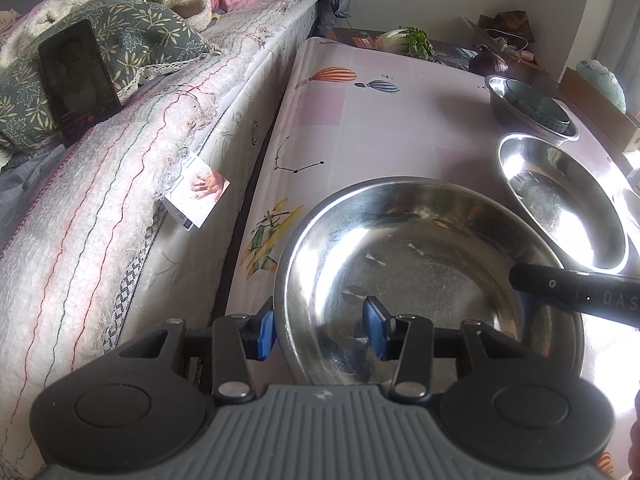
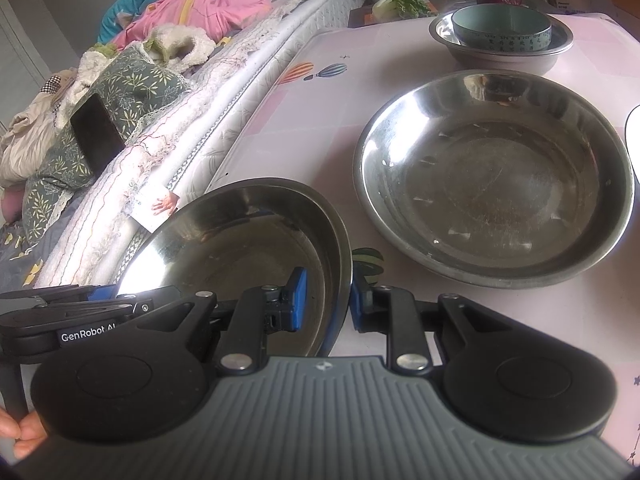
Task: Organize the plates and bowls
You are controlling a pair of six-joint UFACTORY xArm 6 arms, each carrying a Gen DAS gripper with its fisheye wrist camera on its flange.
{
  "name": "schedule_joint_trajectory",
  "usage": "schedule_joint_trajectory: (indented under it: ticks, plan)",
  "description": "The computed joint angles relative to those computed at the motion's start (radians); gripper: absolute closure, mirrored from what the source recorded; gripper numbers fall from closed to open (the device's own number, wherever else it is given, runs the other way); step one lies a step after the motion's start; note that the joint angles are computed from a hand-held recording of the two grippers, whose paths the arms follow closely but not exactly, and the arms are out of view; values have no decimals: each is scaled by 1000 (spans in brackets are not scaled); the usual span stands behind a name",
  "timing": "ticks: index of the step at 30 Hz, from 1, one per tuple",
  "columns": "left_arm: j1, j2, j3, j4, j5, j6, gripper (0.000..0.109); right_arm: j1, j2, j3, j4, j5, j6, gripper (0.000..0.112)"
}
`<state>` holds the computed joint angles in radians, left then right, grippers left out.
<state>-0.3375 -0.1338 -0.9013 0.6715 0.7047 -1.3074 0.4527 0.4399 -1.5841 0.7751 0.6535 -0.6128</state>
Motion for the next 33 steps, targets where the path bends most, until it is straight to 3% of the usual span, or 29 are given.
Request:
schedule_joint_trajectory:
  ticks: [10, 33]
  plan:
    - [24, 13, 1, -61, -42, 53, 63, -3, 9, 4, -3, -5, 10, 91]
    - [2, 37, -40, 7, 25, 34, 65, 18, 11, 11, -33, -63, -4, 91]
